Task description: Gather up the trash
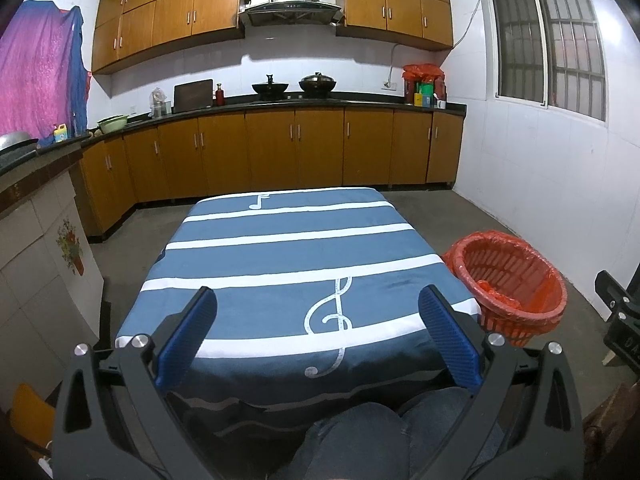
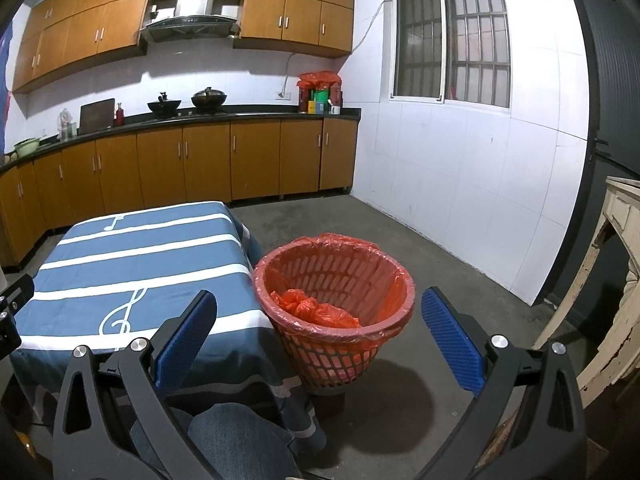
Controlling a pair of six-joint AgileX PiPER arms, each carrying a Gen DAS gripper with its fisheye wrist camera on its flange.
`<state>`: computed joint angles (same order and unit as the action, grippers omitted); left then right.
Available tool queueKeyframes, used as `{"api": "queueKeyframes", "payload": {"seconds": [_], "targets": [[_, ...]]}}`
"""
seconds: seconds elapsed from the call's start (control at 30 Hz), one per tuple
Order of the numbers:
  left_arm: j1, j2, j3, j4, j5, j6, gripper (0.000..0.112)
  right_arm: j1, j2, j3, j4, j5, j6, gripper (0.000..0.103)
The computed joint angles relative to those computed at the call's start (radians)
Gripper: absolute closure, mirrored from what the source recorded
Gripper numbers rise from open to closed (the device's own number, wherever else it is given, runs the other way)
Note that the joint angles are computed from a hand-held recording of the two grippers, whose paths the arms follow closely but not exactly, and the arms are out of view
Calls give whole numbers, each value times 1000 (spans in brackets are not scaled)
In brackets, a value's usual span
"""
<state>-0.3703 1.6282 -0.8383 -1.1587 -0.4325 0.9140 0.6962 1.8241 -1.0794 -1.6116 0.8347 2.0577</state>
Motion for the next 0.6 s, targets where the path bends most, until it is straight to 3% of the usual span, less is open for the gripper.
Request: {"api": "queueKeyframes", "payload": {"seconds": [0.6], "targets": [[1,-20,24,101,20,-87,13,2,0,-3,5,1,-4,2]]}}
